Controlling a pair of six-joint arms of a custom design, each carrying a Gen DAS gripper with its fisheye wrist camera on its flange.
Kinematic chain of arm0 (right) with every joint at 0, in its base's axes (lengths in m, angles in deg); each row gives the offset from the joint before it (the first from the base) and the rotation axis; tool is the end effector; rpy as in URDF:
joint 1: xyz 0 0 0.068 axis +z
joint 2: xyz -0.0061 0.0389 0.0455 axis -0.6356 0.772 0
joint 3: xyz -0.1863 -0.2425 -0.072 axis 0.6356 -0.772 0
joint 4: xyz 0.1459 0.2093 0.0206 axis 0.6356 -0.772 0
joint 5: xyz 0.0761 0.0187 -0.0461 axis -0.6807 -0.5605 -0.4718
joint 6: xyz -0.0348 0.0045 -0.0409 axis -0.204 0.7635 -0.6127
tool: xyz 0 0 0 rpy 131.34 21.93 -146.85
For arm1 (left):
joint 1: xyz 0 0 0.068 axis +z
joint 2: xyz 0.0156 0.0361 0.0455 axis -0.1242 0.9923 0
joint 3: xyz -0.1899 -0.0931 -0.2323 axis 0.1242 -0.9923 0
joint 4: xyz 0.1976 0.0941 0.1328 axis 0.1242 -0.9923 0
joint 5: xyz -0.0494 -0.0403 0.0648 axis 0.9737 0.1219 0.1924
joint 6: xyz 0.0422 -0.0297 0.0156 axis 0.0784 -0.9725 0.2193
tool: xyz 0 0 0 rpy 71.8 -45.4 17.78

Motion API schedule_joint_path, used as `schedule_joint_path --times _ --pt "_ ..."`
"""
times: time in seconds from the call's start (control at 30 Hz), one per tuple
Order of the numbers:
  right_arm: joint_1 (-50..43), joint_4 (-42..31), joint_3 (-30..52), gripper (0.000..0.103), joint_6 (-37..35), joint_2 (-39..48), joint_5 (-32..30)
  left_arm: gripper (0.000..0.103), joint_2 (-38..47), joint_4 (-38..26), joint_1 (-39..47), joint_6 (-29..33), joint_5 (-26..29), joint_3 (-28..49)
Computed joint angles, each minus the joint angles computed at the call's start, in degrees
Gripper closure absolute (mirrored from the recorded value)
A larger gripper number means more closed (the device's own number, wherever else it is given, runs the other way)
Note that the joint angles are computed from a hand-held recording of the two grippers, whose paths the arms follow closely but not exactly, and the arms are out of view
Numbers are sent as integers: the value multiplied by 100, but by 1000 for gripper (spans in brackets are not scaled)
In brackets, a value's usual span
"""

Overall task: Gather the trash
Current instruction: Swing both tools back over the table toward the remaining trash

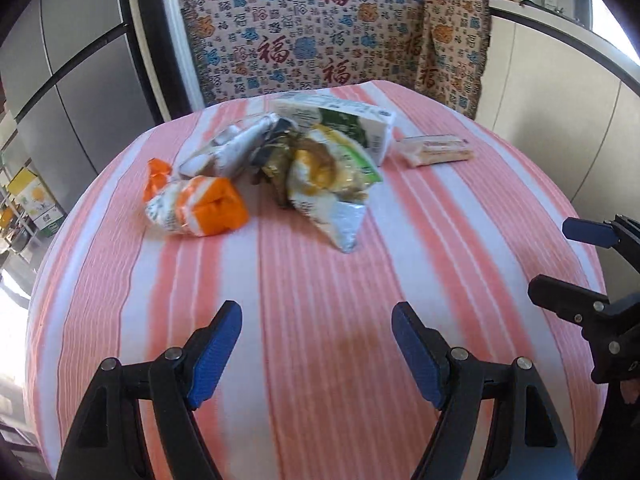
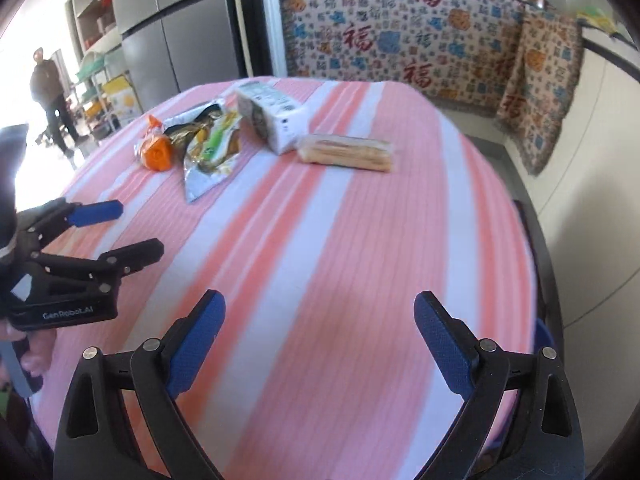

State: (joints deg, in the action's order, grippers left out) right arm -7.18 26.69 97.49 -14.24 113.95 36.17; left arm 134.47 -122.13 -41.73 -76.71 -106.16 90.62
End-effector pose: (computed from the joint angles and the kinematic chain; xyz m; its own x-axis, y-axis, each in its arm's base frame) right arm 0.3217 0.2104 0.2797 -0.5972 -0.4950 -0.6312 -0.6795 0.7303 0.0702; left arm 0.2410 -0.1451 0.2757 -0.7758 -0.1644 -0.6092 -0.2455 0.9680 0.0514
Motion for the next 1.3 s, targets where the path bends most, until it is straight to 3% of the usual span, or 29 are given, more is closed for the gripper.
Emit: schedule_joint_path --times 0.17,0.33,0.8,1.03,1.2,1.3 --pt "336 33 272 7 340 498 342 20 -430 423 277 -129 208 -697" --pt "359 174 151 1 313 535 483 18 -443 303 202 -177 129 -683" --pt "370 153 139 1 300 495 536 17 -454 361 255 -138 178 -703" --pt "371 160 130 1 301 493 534 17 -908 251 529 -795 66 -997" --pt "369 164 124 1 297 490 533 16 -536 102 710 -484 19 -677" --pt "369 167 118 1 296 487 531 16 -334 391 1063 -211 239 -548"
